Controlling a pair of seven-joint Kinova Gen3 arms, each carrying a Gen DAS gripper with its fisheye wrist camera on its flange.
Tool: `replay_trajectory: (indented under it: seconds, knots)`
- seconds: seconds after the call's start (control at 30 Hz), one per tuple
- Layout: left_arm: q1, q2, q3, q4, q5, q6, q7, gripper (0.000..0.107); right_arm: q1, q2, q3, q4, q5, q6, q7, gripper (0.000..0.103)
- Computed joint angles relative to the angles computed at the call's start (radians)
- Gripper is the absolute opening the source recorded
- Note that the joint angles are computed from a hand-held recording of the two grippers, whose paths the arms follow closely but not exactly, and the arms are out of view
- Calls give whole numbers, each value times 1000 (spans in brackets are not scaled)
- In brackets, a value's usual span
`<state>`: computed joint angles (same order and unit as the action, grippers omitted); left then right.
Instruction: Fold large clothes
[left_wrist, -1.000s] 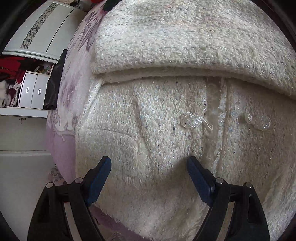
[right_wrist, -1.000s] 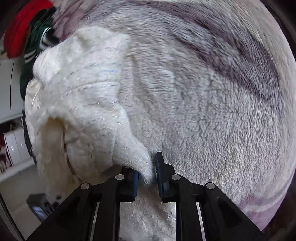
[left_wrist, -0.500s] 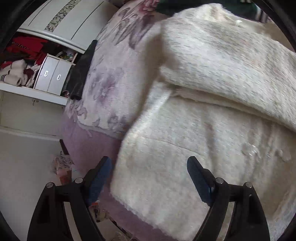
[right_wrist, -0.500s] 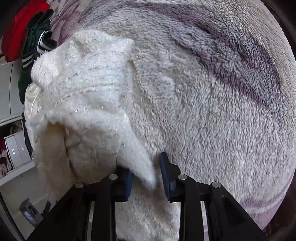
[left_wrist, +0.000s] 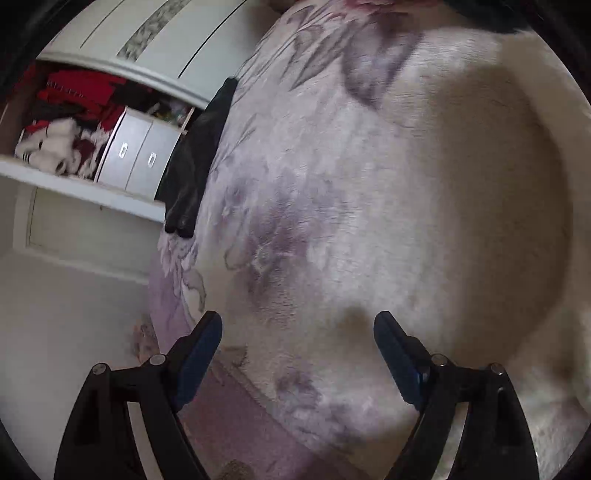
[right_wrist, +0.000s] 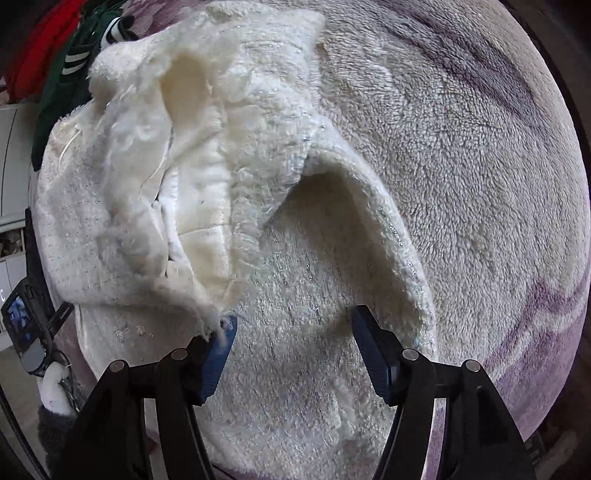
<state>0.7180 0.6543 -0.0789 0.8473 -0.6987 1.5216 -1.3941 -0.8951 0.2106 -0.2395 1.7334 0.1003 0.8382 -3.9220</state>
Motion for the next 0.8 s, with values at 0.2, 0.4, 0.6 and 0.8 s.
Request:
replay_trajectory:
  seconds: [0.2,0.4,0.6,0.8]
  knots:
    - [-219,-96,195,-44,236,59,-157,84,0,3,-17,-41,-40,107,10,67]
    - [-194,-145,241,78,343,44,-284,84,-17,-55,-46,38,-113,82,-104,67]
    - [-152,-72,113,-23,342,-4,-242,103,-27,-14,-35,-10,-72,116,-167,67]
    - [-168,-95,109,37,363,-57,-240,103,-50,0,-31,-20,-54,131,-220,67]
